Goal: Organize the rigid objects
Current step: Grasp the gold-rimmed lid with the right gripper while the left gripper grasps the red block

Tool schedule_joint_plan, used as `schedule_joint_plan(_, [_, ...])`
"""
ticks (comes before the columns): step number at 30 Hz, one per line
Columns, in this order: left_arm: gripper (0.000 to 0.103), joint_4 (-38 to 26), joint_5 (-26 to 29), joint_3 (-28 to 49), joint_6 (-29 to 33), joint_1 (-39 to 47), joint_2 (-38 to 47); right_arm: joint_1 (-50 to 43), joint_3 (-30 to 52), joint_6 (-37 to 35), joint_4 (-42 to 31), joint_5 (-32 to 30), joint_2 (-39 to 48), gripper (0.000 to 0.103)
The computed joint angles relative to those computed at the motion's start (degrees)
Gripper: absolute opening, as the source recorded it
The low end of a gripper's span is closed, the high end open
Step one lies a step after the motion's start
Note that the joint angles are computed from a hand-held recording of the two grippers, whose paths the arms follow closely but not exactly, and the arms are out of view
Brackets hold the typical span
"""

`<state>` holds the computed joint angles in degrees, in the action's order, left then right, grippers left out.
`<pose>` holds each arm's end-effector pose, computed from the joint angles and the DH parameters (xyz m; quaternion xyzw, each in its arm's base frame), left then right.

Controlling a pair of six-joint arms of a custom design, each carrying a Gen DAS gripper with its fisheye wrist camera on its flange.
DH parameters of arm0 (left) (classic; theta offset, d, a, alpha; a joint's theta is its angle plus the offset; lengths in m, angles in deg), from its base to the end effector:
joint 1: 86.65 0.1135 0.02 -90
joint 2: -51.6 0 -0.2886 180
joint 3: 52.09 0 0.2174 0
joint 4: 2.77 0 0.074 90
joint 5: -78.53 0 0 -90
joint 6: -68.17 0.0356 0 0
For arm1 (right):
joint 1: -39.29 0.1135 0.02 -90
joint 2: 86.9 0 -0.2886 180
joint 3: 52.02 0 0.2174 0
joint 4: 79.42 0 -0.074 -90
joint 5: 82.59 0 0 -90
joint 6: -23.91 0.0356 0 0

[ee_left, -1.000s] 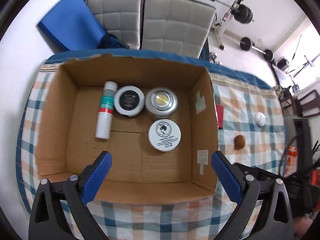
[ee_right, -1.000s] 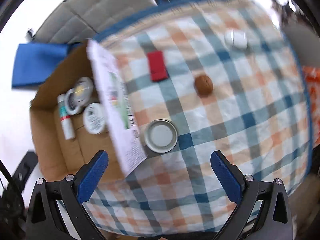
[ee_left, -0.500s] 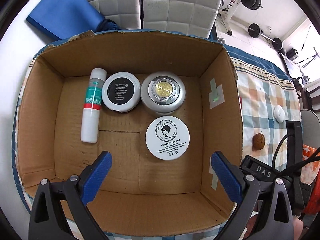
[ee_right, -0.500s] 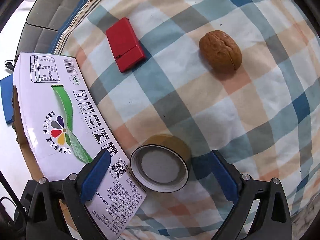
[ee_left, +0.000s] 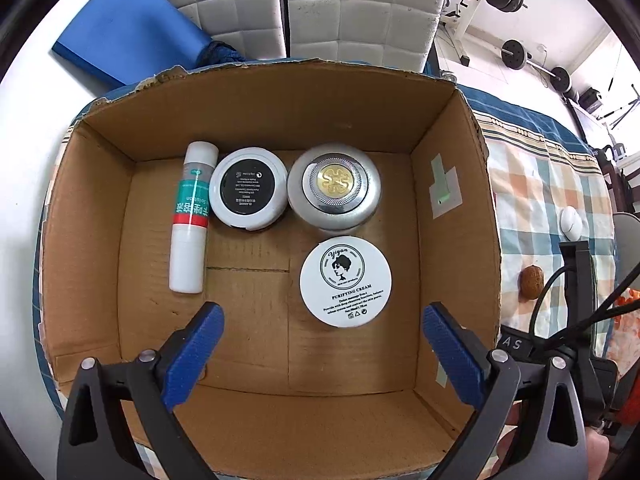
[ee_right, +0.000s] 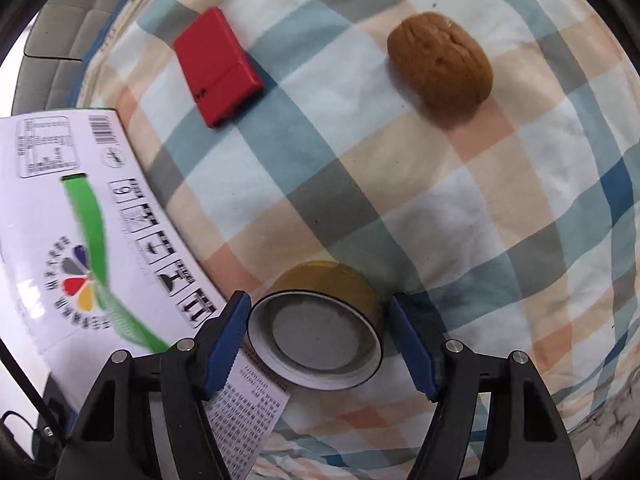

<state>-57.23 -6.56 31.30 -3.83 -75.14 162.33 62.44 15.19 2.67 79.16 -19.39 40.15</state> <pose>0.3248 0.0630 0.1752 0.0595 0.9948 -0.0231 0.0800 0.2872 0.1402 0.0513 -0.3597 -0.9010 -0.2139 0.1146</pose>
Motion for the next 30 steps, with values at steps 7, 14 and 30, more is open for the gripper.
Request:
schedule_joint_plan(7, [0.102,-0.1,-0.2,-1.7,0.6,-2.1,-1.7,-0.1,4.0,-12.8,-9.9,-0.4,0.4,0.071])
schedule_joint_plan(14, [0.102,0.6,0.7,-3.0,-2.7,-7.7,-7.4,-6.3,-5.1,-26.2,-15.6,9.7,-4.4,0.071])
schedule_joint_plan(30, [0.102,-2.7,-5.2,15.5,-13.4,-30.9,7.0,-35.2,-8.5,-44.6,-16.6,6.0,-5.4,0.072])
